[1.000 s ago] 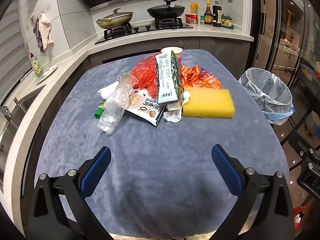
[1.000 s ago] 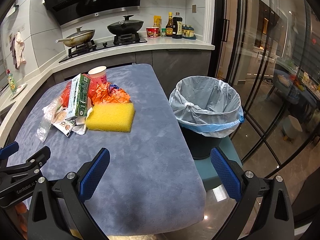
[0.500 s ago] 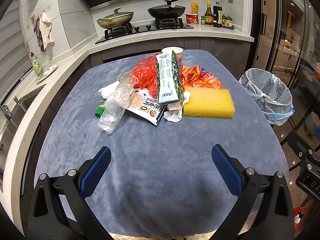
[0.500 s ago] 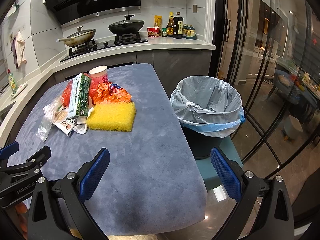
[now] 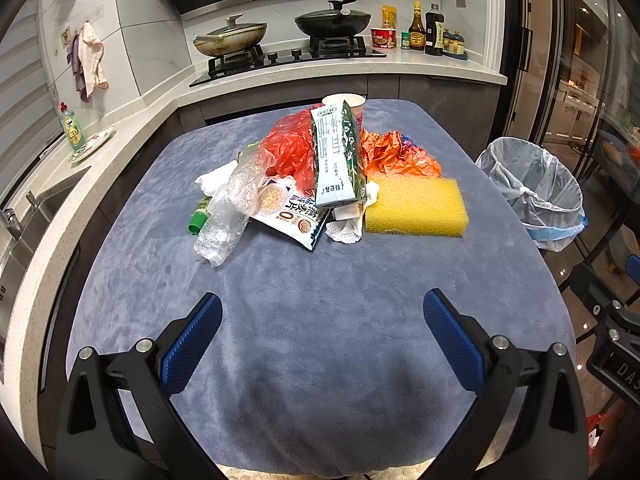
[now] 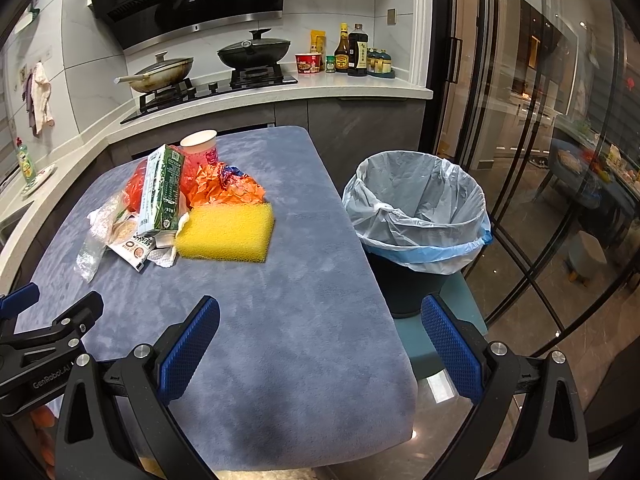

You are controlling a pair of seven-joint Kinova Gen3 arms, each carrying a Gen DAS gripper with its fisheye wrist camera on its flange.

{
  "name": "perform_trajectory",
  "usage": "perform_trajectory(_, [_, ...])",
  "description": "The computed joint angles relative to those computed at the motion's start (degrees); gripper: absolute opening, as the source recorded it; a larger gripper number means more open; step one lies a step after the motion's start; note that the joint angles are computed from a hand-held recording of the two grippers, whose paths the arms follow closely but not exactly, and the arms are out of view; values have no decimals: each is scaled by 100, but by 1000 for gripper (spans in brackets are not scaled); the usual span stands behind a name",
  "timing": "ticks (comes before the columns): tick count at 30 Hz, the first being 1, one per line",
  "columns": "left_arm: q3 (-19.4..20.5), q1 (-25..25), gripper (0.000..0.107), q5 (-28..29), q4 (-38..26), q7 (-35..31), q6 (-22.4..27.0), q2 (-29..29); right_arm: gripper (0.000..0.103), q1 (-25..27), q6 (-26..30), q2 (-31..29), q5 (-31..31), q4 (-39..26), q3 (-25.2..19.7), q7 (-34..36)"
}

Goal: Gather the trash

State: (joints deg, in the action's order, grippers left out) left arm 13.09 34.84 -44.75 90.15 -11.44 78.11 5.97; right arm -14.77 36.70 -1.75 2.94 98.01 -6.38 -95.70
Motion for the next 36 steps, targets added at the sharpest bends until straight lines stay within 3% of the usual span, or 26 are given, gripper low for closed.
perform_trajectory(12, [-86, -484, 96, 174, 476, 233, -325, -356, 97, -138, 10, 208, 31, -109, -64, -18])
perform_trajectory(27, [-196, -1354, 96, -321, 1087, 349, -887, -589, 97, -717, 14, 833, 533, -638, -153, -358])
perform_trajectory(36, [-591, -2116, 96, 179, 1314, -638, -2008, -657, 97, -1004, 132, 1250, 680, -1027, -86, -515])
